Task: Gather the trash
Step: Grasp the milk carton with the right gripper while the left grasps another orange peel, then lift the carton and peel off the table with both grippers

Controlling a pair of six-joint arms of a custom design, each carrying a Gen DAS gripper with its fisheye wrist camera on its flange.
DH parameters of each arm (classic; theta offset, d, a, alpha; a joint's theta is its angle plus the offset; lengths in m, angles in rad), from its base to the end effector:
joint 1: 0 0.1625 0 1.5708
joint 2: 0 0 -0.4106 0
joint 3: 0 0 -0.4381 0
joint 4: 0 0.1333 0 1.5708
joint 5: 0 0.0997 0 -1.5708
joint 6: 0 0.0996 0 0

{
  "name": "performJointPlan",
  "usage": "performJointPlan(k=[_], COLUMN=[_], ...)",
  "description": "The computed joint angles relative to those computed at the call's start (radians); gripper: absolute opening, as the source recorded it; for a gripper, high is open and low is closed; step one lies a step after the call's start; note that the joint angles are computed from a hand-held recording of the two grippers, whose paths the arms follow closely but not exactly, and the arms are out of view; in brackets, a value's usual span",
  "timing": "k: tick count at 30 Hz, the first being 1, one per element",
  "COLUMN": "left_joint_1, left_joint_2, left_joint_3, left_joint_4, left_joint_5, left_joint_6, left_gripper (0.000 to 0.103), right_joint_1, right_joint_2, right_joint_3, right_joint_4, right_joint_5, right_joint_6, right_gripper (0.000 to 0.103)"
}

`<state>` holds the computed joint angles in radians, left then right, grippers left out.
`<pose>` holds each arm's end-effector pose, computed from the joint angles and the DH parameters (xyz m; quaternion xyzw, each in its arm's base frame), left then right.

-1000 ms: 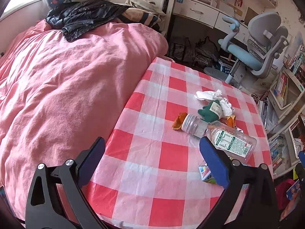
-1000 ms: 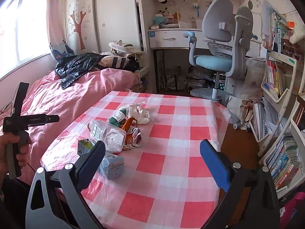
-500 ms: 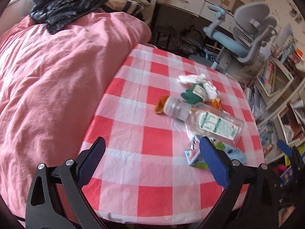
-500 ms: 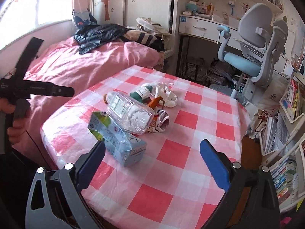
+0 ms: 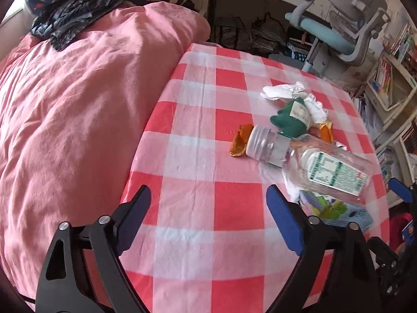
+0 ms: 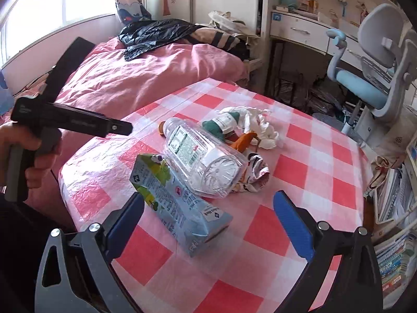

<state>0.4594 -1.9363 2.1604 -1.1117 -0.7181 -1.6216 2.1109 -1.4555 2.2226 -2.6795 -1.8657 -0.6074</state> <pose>-0.1912 -0.3270 0.3349 -0.0824 0.8651 -0.3197 0.3777 0.3407 -0.3653 0.2099 0.5081 -0.8322 0.1632 0.1504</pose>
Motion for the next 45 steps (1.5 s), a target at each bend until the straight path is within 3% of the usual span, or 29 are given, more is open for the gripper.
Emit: performJointPlan(k=[4, 7, 9, 11, 15, 18, 20, 21, 26, 31, 36, 40, 45], left_joint_1=[0.095, 0.138, 0.163, 0.183, 0.219, 0.231, 0.236, 0.237, 0.215, 0.149, 0.055, -0.047, -0.178], left_joint_2=[0.042, 0.071, 0.081, 0.103, 0.160, 0.168, 0.159, 0.151, 0.117, 0.051, 0.003, -0.031, -0.083], left_joint_3=[0.002, 0.000, 0.009, 0.016, 0.017, 0.015, 0.014, 0.015, 0.001, -0.003, 0.006, 0.007, 0.004], left_joint_4=[-0.101, -0.163, -0.251, -0.342, -0.461, -0.500, -0.515, -0.516, -0.392, -0.252, -0.164, -0.049, 0.109], left_joint_5=[0.046, 0.094, 0.110, 0.114, 0.111, 0.118, 0.106, 0.097, 0.080, 0.082, 0.079, 0.080, 0.090], left_joint_6=[0.160, 0.234, 0.315, 0.417, 0.569, 0.604, 0.615, 0.617, 0.509, 0.324, 0.186, 0.033, -0.188], left_gripper=[0.070, 0.069, 0.069, 0.068, 0.065, 0.045, 0.019, 0.018, 0.017, 0.017, 0.017, 0.017, 0.017], right_joint_1=[0.004, 0.001, -0.004, -0.005, -0.024, -0.036, -0.030, -0.027, -0.019, 0.017, 0.060, 0.078, 0.093], right_joint_2=[0.038, 0.055, 0.059, 0.061, 0.058, 0.069, 0.075, 0.075, 0.063, 0.039, 0.061, 0.042, -0.004], right_joint_3=[-0.021, -0.042, -0.053, -0.061, -0.081, -0.095, -0.099, -0.100, -0.093, -0.052, -0.015, 0.005, 0.049], right_joint_4=[0.036, 0.109, 0.165, 0.207, 0.269, 0.296, 0.306, 0.313, 0.322, 0.273, 0.183, 0.143, 0.083], right_joint_5=[0.006, 0.017, 0.020, 0.015, 0.044, 0.075, 0.080, 0.087, 0.082, 0.019, -0.057, -0.054, -0.077], right_joint_6=[-0.016, -0.014, -0.010, -0.011, 0.010, 0.035, 0.033, 0.031, 0.018, -0.034, -0.057, -0.072, -0.119], right_gripper=[0.093, 0.073, 0.054, 0.041, 0.038, 0.038, 0.036, 0.033, 0.029, 0.030, 0.042, 0.029, 0.027])
